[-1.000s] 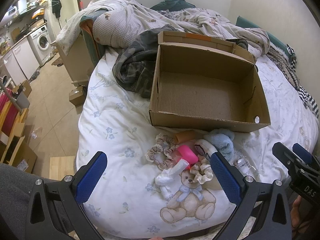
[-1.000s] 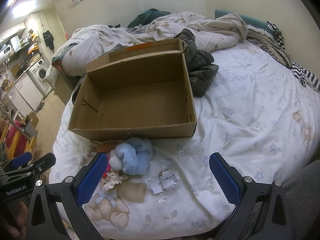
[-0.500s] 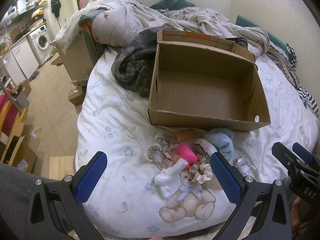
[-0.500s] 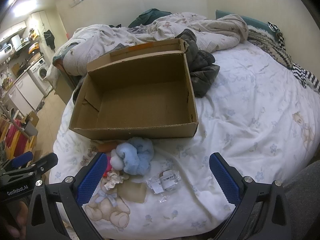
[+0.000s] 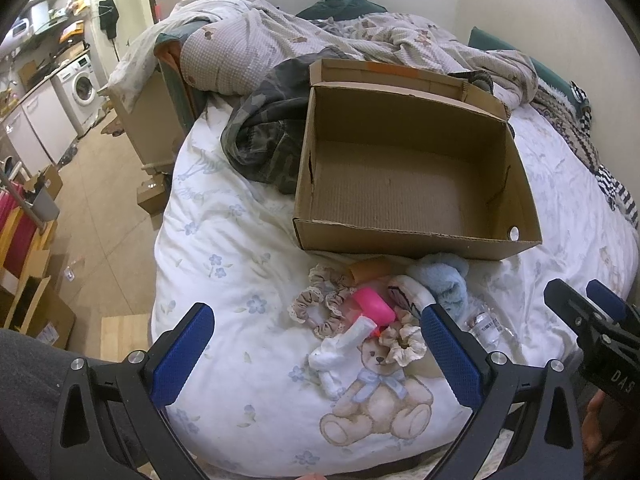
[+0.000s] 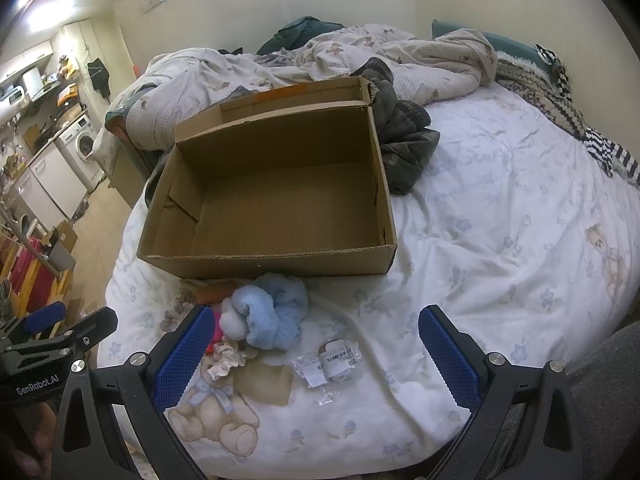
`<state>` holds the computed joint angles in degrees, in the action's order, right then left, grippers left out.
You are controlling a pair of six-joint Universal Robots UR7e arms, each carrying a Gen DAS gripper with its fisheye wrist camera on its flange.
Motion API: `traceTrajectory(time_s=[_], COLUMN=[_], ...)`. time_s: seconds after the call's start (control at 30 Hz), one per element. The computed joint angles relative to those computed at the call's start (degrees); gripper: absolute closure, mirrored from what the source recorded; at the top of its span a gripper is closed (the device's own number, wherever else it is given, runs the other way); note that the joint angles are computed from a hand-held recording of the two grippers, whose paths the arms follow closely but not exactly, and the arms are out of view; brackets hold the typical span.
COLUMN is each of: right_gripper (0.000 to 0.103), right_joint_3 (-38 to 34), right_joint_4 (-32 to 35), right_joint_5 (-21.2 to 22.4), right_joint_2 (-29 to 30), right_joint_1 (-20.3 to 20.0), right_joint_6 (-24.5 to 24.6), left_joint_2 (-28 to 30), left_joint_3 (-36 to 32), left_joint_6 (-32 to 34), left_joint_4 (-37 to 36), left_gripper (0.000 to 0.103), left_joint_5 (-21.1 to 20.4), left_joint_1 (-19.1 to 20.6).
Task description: Organize soft objects
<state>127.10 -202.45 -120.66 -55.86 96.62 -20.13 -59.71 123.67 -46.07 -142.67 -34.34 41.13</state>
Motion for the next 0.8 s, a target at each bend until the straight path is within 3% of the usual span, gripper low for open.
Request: traceTrajectory(time_s=[0.5, 0.8], right_gripper=[0.000, 0.000], right_joint_3=[0.03, -1.35], right_joint_4=[0.10, 10.89], right_joint_5=[0.09, 3.77], right_joint_2=[-0.24, -4.99], right_joint_1=[-0.16, -0.97], right_joint_6=[-0.67, 3.98], left_joint_2=[-0.48, -2.45], left_joint_3=[-0.38, -3.61], left_joint_6=[-1.40, -4.05], left_joint_4=[1.70, 9.47], left_gripper=[0.000, 0.000], left_joint_5=[-0.08, -3.02], left_joint_1=[0.06, 0.69])
